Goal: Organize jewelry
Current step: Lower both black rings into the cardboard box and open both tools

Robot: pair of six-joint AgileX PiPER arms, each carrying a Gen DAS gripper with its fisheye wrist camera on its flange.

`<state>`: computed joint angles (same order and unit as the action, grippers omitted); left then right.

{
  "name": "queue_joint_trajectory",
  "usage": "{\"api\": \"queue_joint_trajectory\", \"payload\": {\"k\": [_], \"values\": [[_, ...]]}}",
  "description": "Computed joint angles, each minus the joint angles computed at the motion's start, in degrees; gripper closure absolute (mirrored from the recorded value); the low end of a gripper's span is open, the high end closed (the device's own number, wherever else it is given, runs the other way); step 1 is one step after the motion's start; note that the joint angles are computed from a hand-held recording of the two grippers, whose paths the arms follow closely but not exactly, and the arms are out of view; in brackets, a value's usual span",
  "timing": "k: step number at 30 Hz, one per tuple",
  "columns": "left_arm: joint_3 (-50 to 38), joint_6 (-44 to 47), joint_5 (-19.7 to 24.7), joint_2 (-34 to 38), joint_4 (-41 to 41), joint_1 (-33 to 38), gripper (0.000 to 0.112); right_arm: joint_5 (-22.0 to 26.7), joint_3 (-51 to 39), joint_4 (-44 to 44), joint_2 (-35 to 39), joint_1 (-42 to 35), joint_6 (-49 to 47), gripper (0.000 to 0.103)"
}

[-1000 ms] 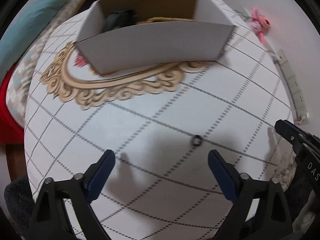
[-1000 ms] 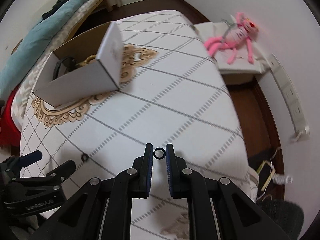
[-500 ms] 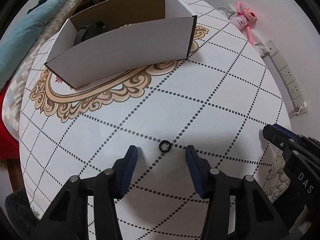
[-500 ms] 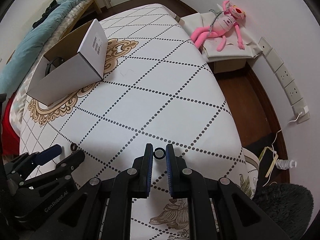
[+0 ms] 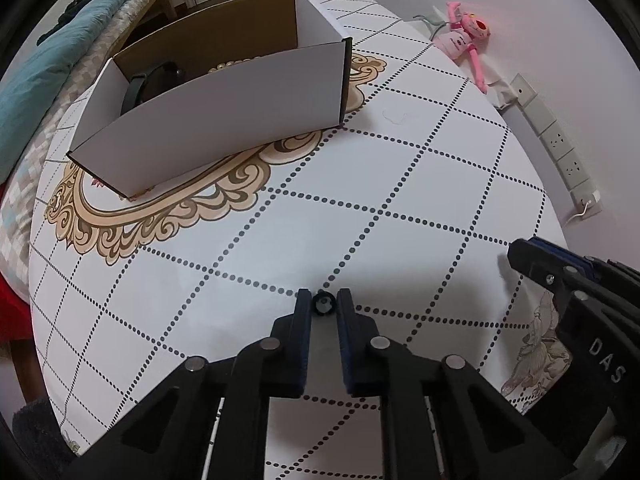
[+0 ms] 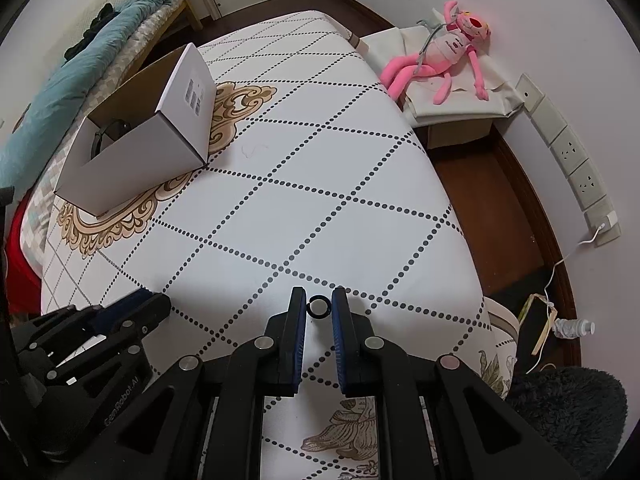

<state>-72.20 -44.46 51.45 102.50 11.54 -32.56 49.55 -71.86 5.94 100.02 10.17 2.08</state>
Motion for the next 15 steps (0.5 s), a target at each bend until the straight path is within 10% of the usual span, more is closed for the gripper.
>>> {"api": "queue_joint_trajectory", "payload": {"k": [15], "values": [[-2.11, 5.2, 2.69, -11.22, -2.92, 8.42, 0.102, 5.25, -12.85, 5.88, 1.5, 2.2, -1.37, 0.09]]}}
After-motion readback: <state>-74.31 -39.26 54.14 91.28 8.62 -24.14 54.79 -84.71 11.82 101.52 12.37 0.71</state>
